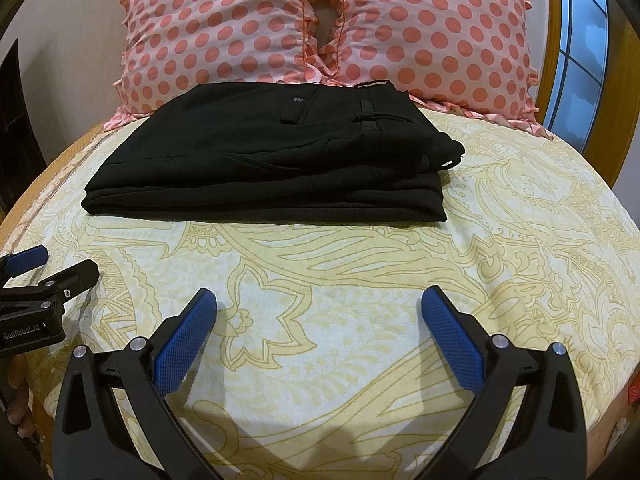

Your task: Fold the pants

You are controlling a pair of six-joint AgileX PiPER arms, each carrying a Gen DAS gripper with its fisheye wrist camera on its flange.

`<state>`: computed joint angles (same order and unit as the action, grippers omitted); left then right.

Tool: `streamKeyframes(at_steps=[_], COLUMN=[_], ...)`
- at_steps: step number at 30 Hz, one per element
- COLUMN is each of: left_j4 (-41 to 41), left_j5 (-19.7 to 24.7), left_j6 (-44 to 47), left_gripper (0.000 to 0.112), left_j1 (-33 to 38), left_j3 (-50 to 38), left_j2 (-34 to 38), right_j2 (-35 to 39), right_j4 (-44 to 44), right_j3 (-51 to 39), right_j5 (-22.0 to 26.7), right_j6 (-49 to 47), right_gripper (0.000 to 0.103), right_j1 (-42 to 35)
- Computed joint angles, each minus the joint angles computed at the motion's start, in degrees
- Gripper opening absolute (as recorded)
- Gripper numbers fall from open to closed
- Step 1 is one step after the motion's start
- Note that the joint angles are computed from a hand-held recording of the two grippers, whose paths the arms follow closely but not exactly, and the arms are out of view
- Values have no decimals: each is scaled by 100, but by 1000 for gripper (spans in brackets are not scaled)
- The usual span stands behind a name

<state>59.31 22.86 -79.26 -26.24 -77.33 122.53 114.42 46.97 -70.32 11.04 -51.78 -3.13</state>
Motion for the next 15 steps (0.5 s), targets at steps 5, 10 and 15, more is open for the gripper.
streamKeyframes(at_steps=[5,10,15], left_j4=[8,-21,65], left_j5=[2,12,-5], left_j6=[-13,18,-65], left_gripper=[101,101,101], left_j1=[-5,-3,-4], left_j3=[4,-19,15], left_j2=[-2,6,-5], right_j2=[-3,-4,3], right_j4=[41,21,-13], right_j3=[13,12,-6], right_j5=[-12,-16,-10], right_j6=[-37,-11,25], right_gripper=[102,102,102], right_j1=[2,5,3])
